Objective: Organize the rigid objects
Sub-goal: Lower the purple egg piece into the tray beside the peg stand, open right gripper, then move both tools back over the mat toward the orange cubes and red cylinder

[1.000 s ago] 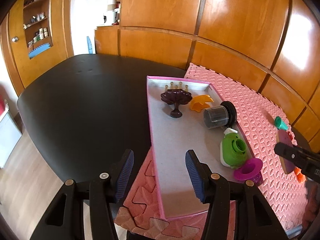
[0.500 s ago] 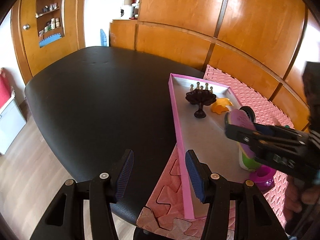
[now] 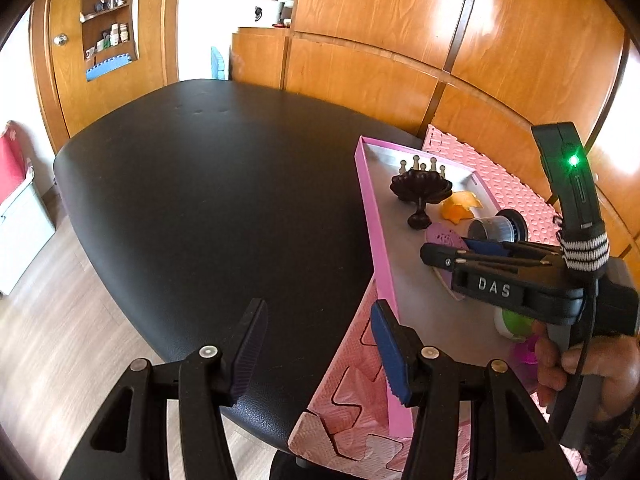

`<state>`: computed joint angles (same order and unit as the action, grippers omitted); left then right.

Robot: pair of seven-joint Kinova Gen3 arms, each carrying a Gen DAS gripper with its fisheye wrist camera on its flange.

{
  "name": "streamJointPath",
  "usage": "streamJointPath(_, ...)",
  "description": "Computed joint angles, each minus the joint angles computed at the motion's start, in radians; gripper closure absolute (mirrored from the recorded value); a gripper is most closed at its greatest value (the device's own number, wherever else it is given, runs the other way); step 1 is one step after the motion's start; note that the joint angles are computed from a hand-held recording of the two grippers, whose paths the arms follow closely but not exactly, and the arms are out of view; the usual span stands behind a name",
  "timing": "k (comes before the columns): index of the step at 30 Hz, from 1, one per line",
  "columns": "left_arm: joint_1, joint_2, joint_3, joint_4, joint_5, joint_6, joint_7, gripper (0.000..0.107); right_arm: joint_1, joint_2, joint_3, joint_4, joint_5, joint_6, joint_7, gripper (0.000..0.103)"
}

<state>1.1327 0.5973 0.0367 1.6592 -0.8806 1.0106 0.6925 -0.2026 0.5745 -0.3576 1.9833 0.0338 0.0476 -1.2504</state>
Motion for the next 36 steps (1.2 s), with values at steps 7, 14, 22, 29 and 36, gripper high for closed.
streamJointPath(7, 0.008, 0.009, 0.001, -0.025, 0.002, 0.034, -0.018, 0.053, 0.115, -0.027, -0.113, 0.049, 0.008, -0.042, 0.007, 0.057)
streamJointPath(14, 0.016, 0.015, 0.005, -0.055, -0.001, 0.072, -0.042, 0.053, 0.270, -0.071, -0.253, 0.146, 0.071, -0.138, -0.052, 0.057)
streamJointPath(22, 0.030, 0.030, 0.008, -0.108, -0.011, 0.108, -0.097, 0.053, 0.384, -0.147, -0.306, 0.280, 0.179, -0.274, -0.171, 0.057)
streamJointPath(29, 0.047, 0.054, 0.003, -0.175, -0.016, 0.137, -0.165, 0.053, 0.466, -0.203, -0.282, 0.361, 0.291, -0.356, -0.283, 0.057)
streamJointPath(36, 0.059, 0.080, -0.006, -0.247, -0.014, 0.146, -0.253, 0.053, 0.539, -0.248, -0.208, 0.402, 0.415, -0.416, -0.406, 0.057)
